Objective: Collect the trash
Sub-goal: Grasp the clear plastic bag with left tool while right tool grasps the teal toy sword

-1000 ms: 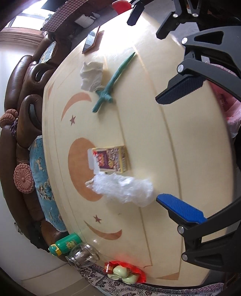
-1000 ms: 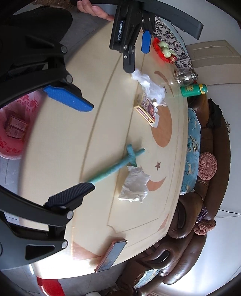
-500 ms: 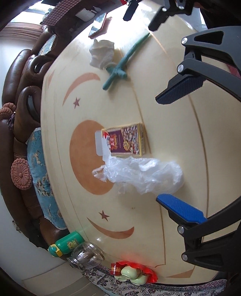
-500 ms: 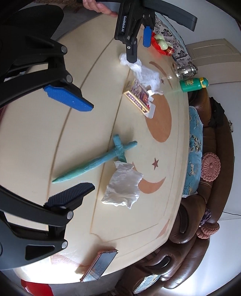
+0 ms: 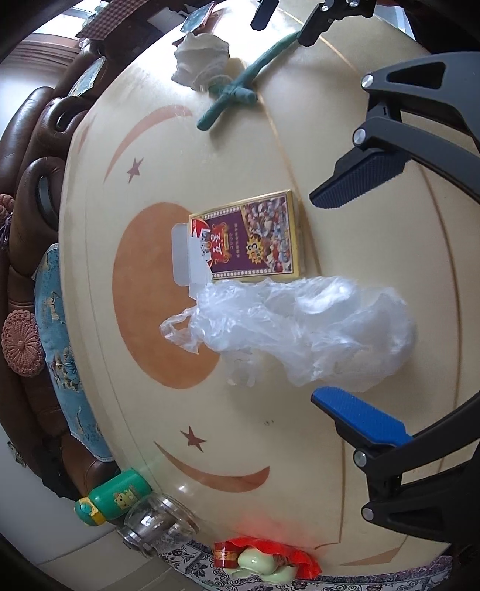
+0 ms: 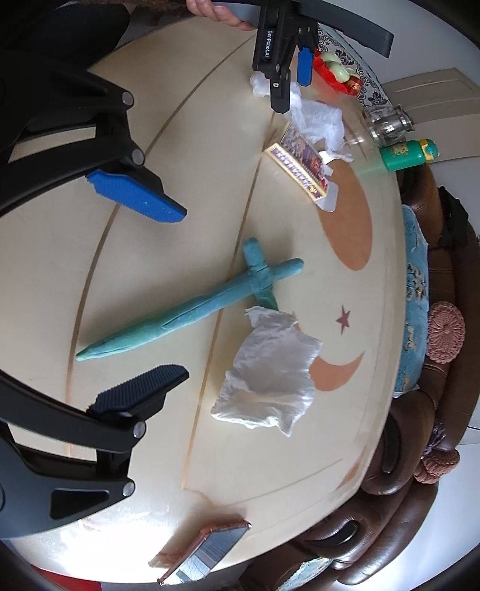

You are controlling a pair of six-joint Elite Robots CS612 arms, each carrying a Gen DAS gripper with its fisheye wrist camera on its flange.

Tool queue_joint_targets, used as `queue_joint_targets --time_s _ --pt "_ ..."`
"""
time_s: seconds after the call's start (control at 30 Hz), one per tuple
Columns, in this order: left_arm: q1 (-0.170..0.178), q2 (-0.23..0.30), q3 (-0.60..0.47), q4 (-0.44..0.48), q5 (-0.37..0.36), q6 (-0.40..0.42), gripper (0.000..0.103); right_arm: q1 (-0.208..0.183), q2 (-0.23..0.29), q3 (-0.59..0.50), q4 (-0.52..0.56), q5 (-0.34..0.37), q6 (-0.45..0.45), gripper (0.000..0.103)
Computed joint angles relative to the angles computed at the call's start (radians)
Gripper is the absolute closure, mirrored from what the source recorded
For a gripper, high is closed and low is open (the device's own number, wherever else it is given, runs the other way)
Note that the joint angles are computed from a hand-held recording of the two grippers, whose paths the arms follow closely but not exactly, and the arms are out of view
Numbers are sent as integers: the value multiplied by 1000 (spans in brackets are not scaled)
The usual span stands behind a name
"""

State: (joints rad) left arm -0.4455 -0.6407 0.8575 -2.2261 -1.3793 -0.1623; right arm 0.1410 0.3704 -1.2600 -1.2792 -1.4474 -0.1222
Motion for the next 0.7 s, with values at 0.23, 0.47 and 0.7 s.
queue_joint_targets --time_s 0.23,0.47,0.7 --pt "10 28 -38 16 -16 26 8 -5 -8 27 24 28 -20 25" --pt "23 52 -74 45 -42 38 8 -2 -12 45 35 28 -39 25" --pt "32 61 -80 42 -64 53 8 -2 -15 59 45 32 -54 25"
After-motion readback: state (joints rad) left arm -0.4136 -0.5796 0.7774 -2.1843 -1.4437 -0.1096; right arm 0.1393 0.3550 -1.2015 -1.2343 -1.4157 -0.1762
